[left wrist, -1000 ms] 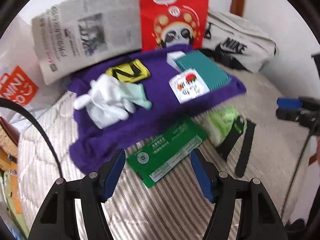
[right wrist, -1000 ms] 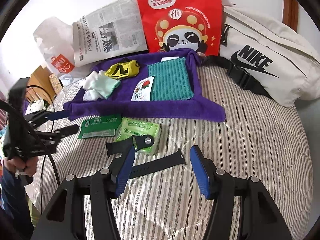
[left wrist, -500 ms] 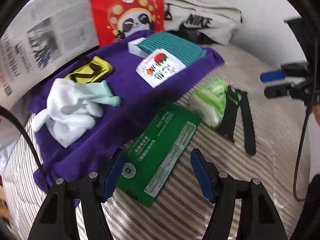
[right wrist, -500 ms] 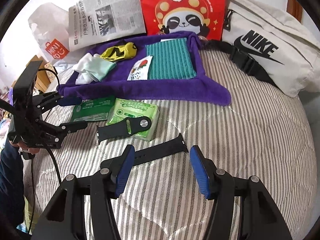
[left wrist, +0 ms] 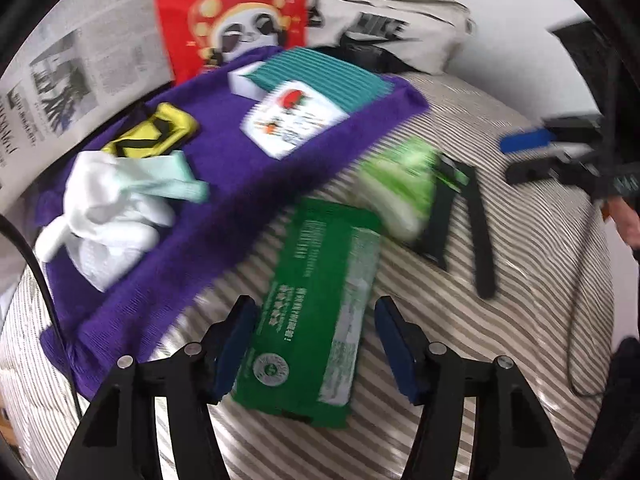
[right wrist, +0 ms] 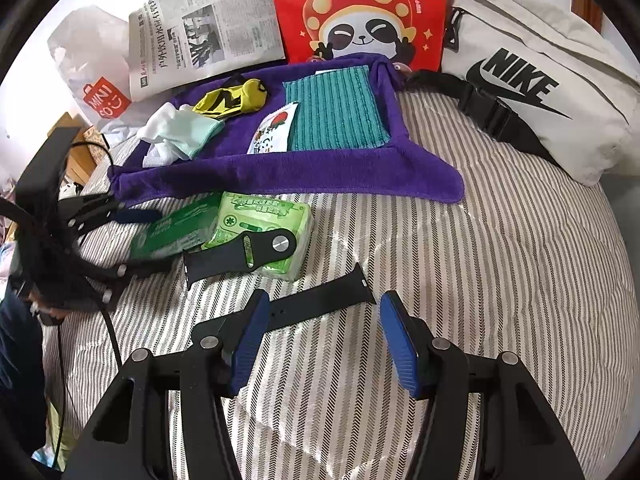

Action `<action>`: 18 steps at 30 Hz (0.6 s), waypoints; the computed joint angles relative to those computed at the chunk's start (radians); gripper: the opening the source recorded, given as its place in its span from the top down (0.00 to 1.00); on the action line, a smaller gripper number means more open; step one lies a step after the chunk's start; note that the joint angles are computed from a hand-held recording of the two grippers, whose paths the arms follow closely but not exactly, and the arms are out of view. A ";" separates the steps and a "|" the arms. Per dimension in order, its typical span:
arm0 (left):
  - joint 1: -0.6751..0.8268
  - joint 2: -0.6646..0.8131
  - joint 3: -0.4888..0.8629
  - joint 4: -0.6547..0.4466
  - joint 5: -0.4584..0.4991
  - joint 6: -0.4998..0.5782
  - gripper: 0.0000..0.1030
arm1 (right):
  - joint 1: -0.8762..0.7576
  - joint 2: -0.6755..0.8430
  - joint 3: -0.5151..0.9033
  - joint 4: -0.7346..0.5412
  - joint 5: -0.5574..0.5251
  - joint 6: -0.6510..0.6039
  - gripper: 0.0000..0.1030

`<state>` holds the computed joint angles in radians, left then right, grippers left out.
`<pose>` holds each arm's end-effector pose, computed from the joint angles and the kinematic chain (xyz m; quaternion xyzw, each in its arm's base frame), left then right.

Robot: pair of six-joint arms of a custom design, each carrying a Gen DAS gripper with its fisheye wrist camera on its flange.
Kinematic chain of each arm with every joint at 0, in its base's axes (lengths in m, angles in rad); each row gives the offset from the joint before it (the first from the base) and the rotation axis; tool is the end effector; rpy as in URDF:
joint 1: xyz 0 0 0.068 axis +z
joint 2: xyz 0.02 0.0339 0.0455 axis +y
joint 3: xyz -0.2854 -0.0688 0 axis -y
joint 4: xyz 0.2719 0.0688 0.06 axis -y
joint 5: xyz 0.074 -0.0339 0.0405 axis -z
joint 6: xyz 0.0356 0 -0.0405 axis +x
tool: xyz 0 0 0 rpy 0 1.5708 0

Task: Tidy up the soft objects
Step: 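Grasp the green packet on the bed with the left gripper, then grasp the green cassette-print tissue pack with the right gripper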

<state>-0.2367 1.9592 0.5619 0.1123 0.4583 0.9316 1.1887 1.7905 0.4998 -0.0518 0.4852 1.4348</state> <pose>0.2529 -0.0772 0.0186 0.5586 0.7863 -0.1642 0.2070 0.1045 0.2155 0.0446 0.1455 0.9537 0.0457 0.2590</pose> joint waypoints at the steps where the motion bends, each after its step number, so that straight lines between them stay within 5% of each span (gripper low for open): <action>1: -0.006 -0.011 -0.020 0.014 -0.006 0.010 0.42 | -0.001 0.000 -0.004 0.007 -0.003 0.001 0.44; 6: -0.036 0.001 0.000 0.020 -0.025 -0.031 0.38 | 0.007 0.009 -0.001 0.010 -0.009 0.013 0.44; 13: -0.031 -0.025 -0.018 0.038 -0.040 -0.119 0.71 | 0.026 0.010 0.001 -0.002 -0.002 0.031 0.44; 18: -0.002 -0.039 -0.044 0.040 -0.018 -0.148 0.79 | 0.029 -0.004 -0.009 -0.004 0.009 0.043 0.44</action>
